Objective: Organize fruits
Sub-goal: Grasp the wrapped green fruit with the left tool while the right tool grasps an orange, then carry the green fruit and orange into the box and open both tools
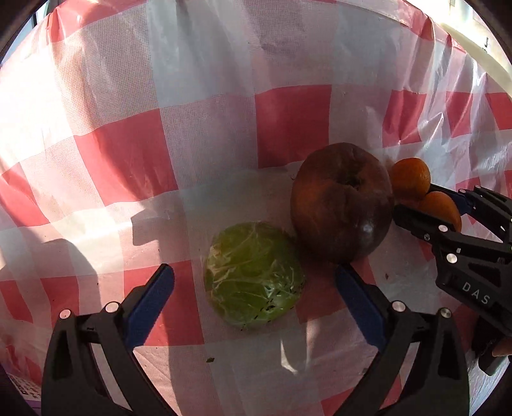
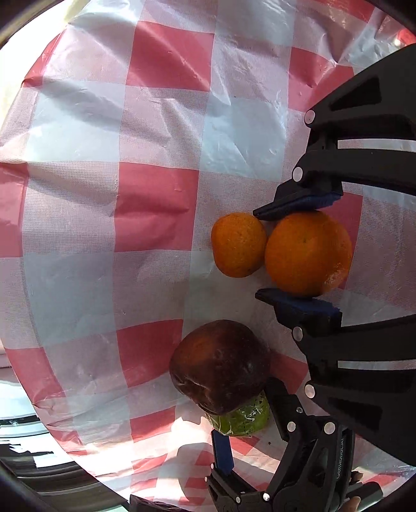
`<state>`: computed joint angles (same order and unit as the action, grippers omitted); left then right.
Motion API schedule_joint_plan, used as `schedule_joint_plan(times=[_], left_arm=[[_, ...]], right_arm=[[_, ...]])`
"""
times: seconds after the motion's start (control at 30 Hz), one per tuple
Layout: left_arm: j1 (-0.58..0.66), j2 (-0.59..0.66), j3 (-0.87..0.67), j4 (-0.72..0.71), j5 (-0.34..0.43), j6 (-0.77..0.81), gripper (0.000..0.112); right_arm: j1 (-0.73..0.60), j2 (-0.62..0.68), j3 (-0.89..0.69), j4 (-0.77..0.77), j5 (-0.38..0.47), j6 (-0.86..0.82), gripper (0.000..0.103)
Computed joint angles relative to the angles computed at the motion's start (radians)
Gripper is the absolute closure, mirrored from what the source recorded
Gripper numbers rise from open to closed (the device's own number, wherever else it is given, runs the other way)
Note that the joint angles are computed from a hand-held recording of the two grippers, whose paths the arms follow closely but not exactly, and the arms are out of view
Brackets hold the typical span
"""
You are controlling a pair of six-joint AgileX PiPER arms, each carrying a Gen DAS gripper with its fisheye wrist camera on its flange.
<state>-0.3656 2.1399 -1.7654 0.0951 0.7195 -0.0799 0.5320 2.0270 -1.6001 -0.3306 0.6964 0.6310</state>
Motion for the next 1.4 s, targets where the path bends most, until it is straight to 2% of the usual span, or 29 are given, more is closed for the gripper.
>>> schedule_joint_plan(times=[0.2,0.27,0.3,0.33,0.4,0.47,0.57,0.7,0.77,0.87,0.93,1.07,1.23,1.3,1.4], left_arm=[[0.039,0.014,-0.006,-0.136,-0.065,0.167,0.015],[0.026,0.033,-0.038,-0.172,-0.066,0.231,0.034],[0.022,0.022,-0.028,-0.178,-0.066,0.249,0.039],[0.026,0.011,-0.017,-0.216,-0.068,0.293,0.056],[0.017,-0.009,-0.003,-0.2,-0.041,0.275,0.056],[0.014,-0.056,0.066,-0.201,-0.055,0.22,0.056],[0.003,-0.185,0.249,-0.195,-0.119,0.102,0.056],[0.009,-0.389,0.503,-0.287,-0.141,0.007,0.056],[0.01,-0.488,0.613,-0.36,-0.114,0.027,0.056],[0.013,-0.641,0.808,-0.465,-0.082,0.144,0.056],[0.025,-0.732,0.891,-0.5,-0.037,0.23,0.056],[0.01,-0.859,0.984,-0.516,0.026,0.291,0.056],[0.113,-1.005,1.022,-0.56,0.16,0.427,0.056],[0.187,-1.048,1.019,-0.595,0.231,0.491,0.056],[0.251,-1.06,0.969,-0.627,0.296,0.565,0.056]], right_arm=[[-0.03,0.014,-0.008,0.026,-0.014,-0.047,0.058],[-0.03,0.021,-0.013,0.025,-0.016,-0.047,0.058],[-0.031,0.02,-0.012,0.025,-0.017,-0.047,0.058],[-0.027,0.021,-0.014,0.023,-0.014,-0.043,0.058],[-0.026,0.022,-0.016,0.02,-0.014,-0.042,0.058],[-0.024,0.025,-0.019,0.014,-0.011,-0.037,0.058],[-0.014,0.032,-0.025,-0.007,-0.005,-0.018,0.059],[0.016,0.016,-0.004,-0.051,0.032,0.077,0.06],[0.03,-0.044,0.058,0.001,0.042,0.134,0.06],[0.092,-0.193,0.252,0.004,0.007,0.32,0.06],[0.163,-0.271,0.352,-0.01,0.028,0.422,0.06],[0.339,-0.379,0.468,-0.012,0.104,0.584,0.06],[0.502,-0.398,0.418,0.002,0.253,0.737,0.06],[0.522,-0.382,0.391,0.034,0.286,0.771,0.06],[0.531,-0.334,0.285,0.08,0.362,0.745,0.06]])
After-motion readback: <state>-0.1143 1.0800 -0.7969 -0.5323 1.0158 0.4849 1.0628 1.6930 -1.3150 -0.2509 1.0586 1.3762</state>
